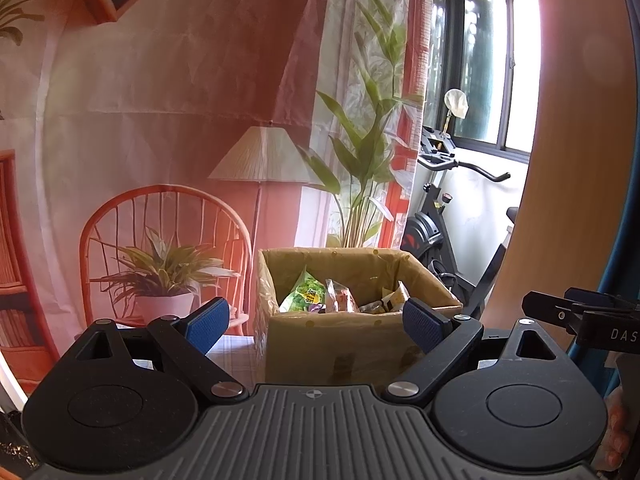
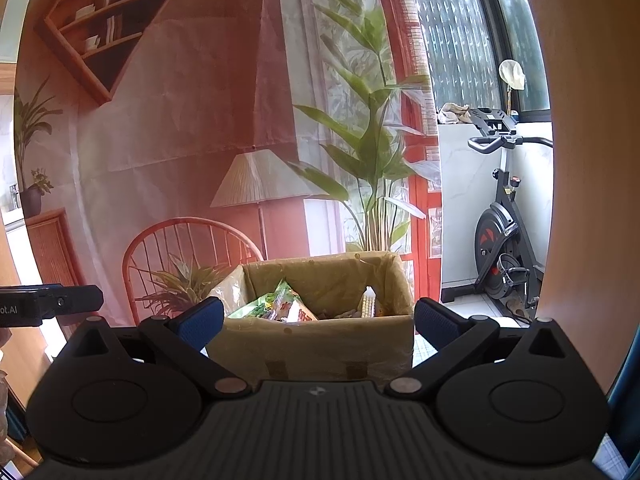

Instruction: Organize snacks

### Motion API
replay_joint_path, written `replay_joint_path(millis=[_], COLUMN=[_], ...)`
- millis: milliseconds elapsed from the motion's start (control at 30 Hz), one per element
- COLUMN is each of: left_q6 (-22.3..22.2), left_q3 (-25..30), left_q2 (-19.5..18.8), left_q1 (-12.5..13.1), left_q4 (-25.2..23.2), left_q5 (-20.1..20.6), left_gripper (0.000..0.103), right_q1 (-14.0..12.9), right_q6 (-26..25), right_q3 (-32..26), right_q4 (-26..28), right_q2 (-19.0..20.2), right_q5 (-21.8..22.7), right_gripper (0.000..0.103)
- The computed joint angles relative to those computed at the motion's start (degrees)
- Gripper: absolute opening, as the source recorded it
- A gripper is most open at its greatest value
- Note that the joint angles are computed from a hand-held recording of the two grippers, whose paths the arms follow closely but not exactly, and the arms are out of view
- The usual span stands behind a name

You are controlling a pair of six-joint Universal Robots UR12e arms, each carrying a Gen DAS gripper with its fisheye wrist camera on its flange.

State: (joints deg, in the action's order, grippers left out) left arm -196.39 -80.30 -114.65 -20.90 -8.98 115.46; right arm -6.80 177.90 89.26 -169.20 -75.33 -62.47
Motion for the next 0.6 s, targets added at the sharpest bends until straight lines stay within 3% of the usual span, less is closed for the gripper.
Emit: replay_joint_path(millis=[600], left_q6=[-0.66], left_q3=[0.14], left_q2=[-0.04], left_q1=[-0.20], left_q4=[0.34], left_q5=[0.05], left_gripper=[0.095], right_q1=[0.09], right_q6=[-0.09], right_q3=[-0.09], right_q4=[-0.37], right_q2=[0.03], right_q5=[-0.09], right_gripper=[0.103])
